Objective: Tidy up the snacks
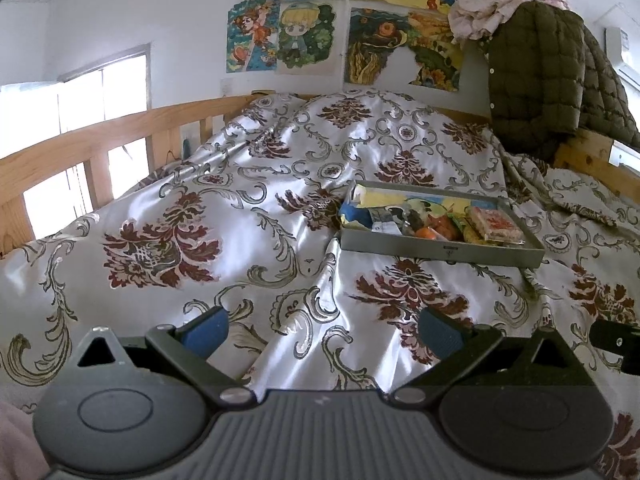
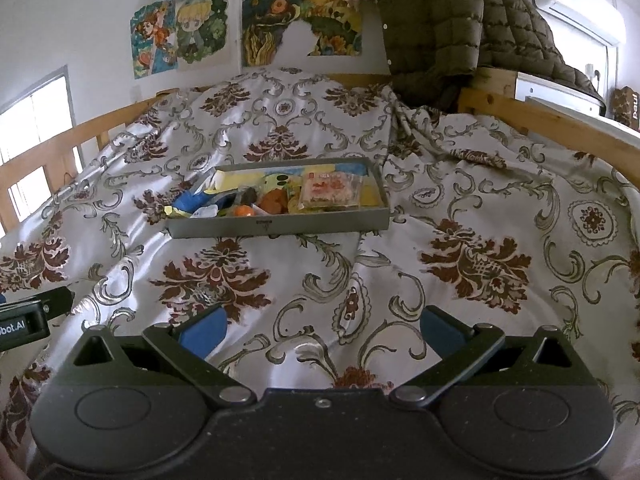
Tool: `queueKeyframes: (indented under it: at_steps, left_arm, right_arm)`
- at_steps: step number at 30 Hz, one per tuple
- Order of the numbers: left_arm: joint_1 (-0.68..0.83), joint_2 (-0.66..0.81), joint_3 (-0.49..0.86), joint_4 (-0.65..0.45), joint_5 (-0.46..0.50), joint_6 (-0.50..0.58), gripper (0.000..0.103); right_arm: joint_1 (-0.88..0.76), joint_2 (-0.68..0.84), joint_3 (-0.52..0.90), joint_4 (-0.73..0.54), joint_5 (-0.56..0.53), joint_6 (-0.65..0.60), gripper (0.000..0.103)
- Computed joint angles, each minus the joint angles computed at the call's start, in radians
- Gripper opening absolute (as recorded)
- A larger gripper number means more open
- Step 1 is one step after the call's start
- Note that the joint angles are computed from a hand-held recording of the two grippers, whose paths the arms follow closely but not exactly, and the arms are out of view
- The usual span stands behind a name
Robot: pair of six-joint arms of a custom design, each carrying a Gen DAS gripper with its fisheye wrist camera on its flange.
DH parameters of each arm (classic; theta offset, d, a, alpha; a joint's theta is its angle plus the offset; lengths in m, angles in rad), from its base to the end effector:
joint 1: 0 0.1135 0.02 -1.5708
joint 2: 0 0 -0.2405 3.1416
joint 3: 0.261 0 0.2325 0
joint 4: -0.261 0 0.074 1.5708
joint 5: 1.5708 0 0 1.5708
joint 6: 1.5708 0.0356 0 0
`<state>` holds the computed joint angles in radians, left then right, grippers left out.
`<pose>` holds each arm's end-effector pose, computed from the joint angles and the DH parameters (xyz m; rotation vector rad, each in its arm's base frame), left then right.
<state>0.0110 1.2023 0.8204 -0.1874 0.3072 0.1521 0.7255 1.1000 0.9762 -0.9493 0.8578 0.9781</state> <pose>0.2552 -0.0080 0.2516 0.3273 2.0936 -0.2317 0.1583 0.1044 0.2742 0.5256 2.1293 -0.2396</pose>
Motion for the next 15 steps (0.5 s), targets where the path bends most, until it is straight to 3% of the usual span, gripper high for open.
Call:
queueKeyframes:
  at_steps: [15]
  left_arm:
    - [0.012,0.012,0.004,-0.006,0.01,0.018,0.103]
  right_arm:
    - [-0.011,0.003,-0.014,0.005,-0.011,0.001,0.102]
